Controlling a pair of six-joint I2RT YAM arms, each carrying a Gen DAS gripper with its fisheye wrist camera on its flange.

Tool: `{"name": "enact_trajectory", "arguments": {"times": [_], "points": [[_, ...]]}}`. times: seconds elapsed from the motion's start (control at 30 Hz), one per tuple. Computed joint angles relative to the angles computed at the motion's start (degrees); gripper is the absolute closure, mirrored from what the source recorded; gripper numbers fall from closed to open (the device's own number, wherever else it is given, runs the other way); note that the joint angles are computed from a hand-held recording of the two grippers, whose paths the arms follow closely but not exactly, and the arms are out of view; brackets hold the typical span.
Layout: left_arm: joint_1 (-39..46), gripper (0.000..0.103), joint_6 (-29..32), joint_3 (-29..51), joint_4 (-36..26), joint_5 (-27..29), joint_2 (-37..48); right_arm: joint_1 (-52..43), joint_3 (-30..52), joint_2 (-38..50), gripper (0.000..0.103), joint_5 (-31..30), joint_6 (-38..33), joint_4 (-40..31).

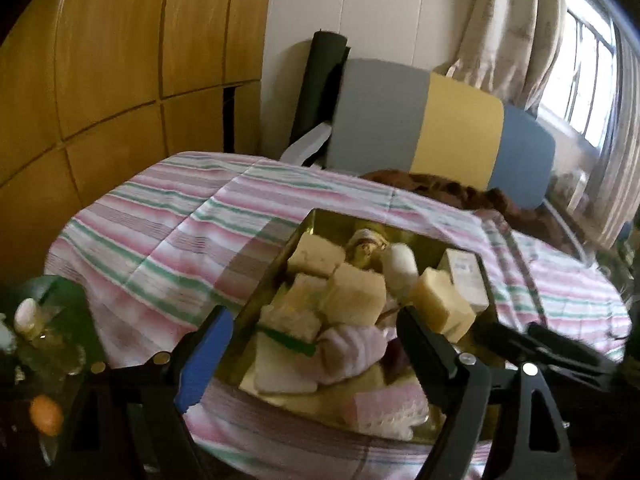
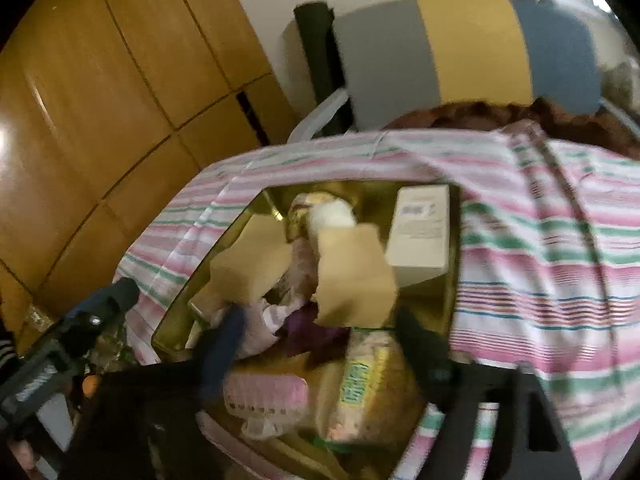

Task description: Organize objects

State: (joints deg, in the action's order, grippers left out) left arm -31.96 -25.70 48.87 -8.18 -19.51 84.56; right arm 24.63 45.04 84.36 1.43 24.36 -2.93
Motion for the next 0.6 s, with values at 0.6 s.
{"name": "enact_trajectory", "arguments": {"times": [0.6], "points": [[-3.8, 0.018, -5.1, 1.4, -12.6, -9.3, -4.4, 11.0, 8.2, -3.1, 0.0, 21.2, 5.7, -20.5]]}}
